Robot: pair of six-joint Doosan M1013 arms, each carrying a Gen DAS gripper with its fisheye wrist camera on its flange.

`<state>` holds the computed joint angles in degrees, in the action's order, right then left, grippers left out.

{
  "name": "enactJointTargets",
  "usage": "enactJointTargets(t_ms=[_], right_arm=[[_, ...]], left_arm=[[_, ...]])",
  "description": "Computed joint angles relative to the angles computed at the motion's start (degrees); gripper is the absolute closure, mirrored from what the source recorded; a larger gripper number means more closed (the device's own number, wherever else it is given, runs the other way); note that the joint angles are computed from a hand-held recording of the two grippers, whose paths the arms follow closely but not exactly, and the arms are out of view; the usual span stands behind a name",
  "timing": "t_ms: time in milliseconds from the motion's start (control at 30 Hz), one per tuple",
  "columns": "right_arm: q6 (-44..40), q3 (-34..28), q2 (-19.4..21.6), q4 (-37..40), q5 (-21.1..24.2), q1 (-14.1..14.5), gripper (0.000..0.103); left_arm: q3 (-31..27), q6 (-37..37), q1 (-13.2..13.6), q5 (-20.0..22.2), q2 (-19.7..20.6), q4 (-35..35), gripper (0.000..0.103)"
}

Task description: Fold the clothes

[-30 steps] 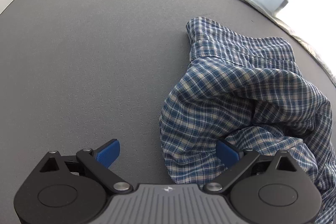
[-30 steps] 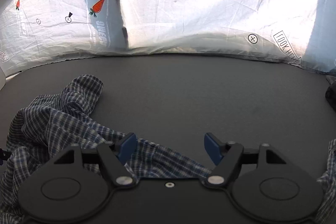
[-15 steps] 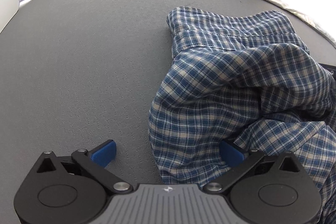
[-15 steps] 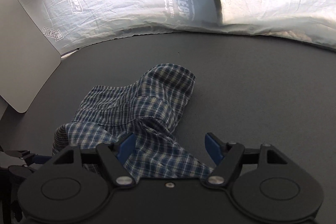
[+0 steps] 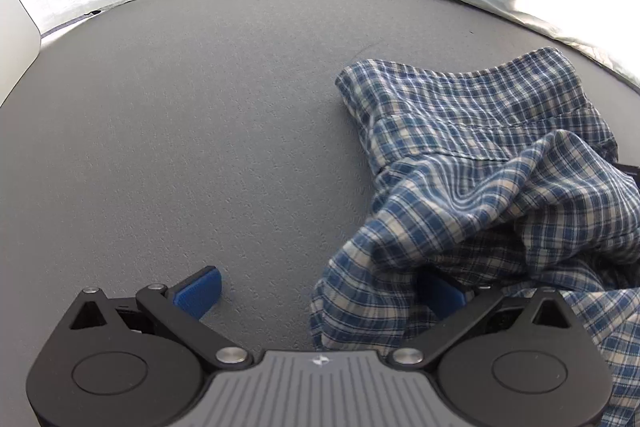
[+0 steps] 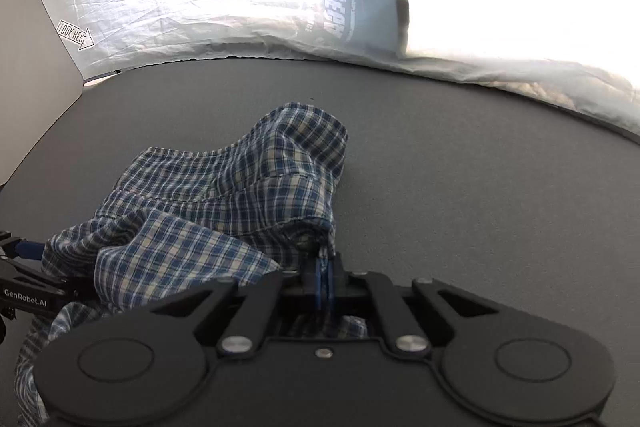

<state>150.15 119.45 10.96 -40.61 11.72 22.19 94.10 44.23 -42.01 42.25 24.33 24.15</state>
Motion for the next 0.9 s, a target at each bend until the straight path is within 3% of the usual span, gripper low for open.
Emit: enactJointTargets(t_ms=[33, 167, 433, 500, 567, 633, 833, 900], right_arm=[[6.34, -0.04, -0.08, -6.58, 0.57, -0.09, 0.100], [20.05, -1.38, 0.66, -20.90, 2.21, -1.71, 0.100], [39.72, -7.13, 3.74, -40.75, 10.07, -4.04, 0.100], [36.92, -8.64, 4.33, -36.96, 10.80, -4.58, 0.096], [31.79, -9.59, 4.74, -30.95, 12.25, -4.46, 0.080], [31.11, -9.19, 4.49, -29.48, 13.89, -3.72, 0.058], [29.33, -4.88, 0.22, -22.55, 22.06, 2.04, 0.023], [28.95, -3.23, -1.38, -20.39, 25.75, 4.64, 0.022]], left_arm=[[-0.47, -0.89, 0.20, 0.46, 0.39, 1.28, 0.000], [-3.60, -0.13, 1.58, 0.34, 2.63, 3.17, 0.000], [-14.35, 2.99, 3.03, -3.94, 8.89, 10.83, 0.000], [-17.51, 3.48, 3.08, -3.47, 10.70, 11.08, 0.000], [-19.53, 5.07, 3.05, -1.57, 11.80, 8.52, 0.000], [-19.75, 5.78, 2.96, -0.57, 11.92, 6.20, 0.000], [-10.25, 4.78, 2.91, -2.93, 5.66, 0.81, 0.000], [-6.48, 3.74, 3.13, -3.03, 2.78, -2.86, 0.000]])
